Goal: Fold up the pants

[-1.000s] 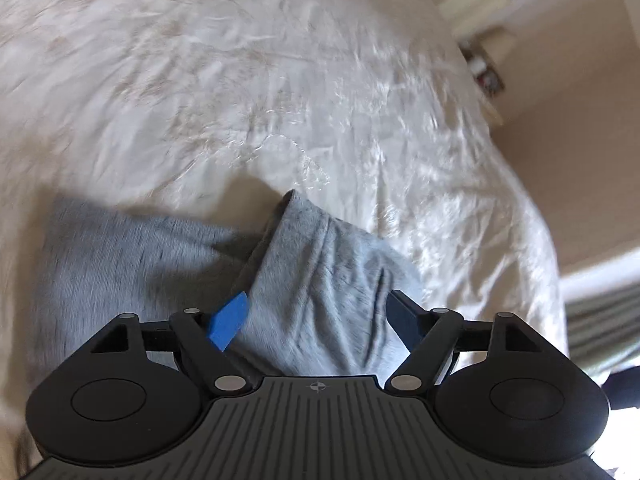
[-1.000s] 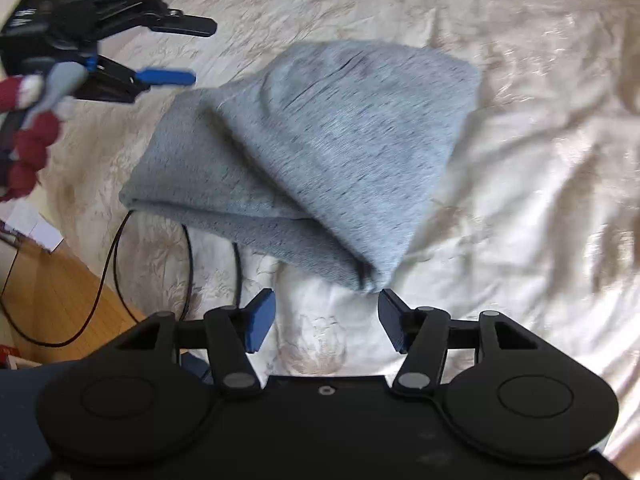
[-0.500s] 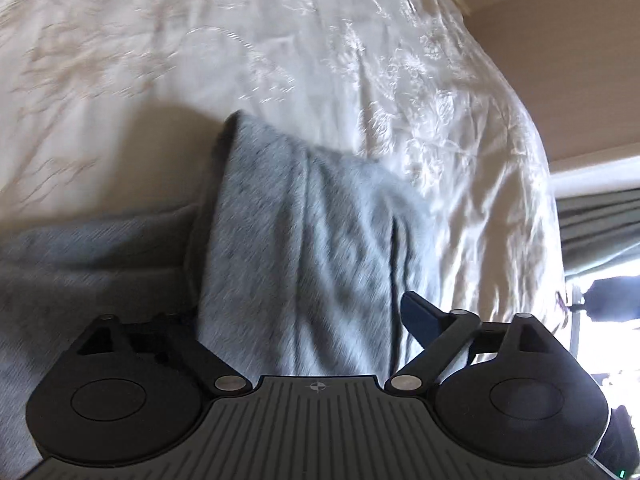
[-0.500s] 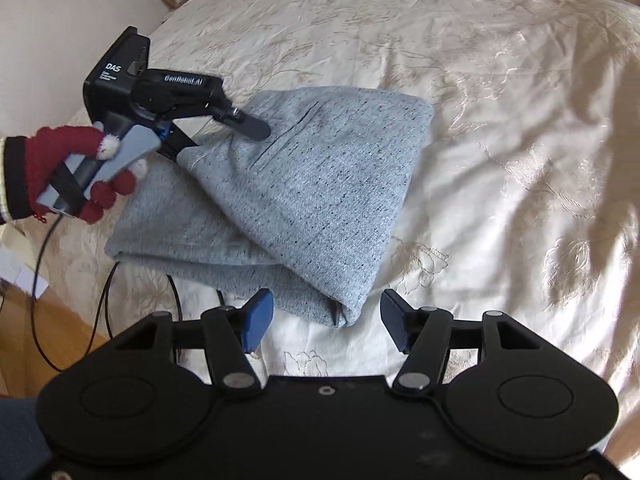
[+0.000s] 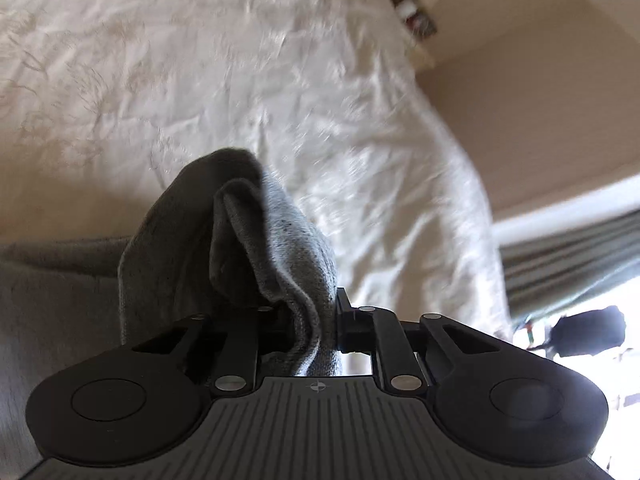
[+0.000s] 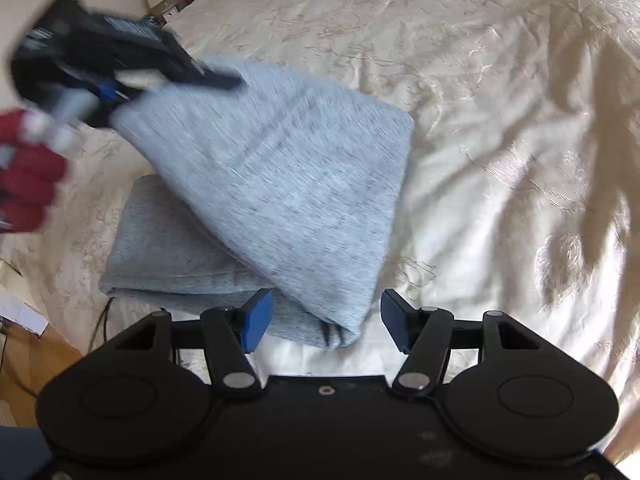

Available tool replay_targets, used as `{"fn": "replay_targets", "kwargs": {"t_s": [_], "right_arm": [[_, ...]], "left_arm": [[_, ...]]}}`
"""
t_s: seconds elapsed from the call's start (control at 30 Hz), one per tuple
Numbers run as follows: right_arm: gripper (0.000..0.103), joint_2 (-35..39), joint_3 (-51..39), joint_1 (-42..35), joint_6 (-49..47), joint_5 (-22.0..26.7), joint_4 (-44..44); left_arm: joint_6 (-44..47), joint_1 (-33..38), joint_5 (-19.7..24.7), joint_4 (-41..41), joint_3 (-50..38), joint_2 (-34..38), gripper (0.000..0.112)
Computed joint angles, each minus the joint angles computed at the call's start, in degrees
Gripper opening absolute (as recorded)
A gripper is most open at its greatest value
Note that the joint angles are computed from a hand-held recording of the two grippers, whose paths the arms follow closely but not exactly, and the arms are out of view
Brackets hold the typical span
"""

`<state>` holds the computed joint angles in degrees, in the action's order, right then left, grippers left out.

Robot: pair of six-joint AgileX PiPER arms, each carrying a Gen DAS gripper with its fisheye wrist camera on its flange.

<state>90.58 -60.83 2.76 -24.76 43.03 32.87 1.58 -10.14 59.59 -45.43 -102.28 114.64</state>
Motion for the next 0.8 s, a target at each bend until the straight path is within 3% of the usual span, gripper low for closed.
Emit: {"fn": "replay_targets", "kwargs": {"t_s": [0.23, 0.4, 0.57, 0.8], "right_arm": [[0.063, 1.27, -1.67, -0.2, -1.84, 1.23, 1.07], [0.063, 2.75, -3.85, 1.03, -1.96, 1.94, 0.69], [0.064, 3.57, -5.86, 1.95, -2.69, 3.09, 0.13], [0.064, 4.22, -7.68, 2.73, -3.43, 3.43, -0.07]], "left_arm": [[-0.28, 7.86, -5.75, -1.66, 23.37, -17.81, 0.016], [2.3, 16.11, -11.54, 2.66, 37.22, -18.85, 0.016], [6.16, 18.36, -14.9, 2.38, 40.68, -16.72, 0.017], [10.3, 15.61, -16.09, 2.55, 37.97, -23.52, 0.017]]}}
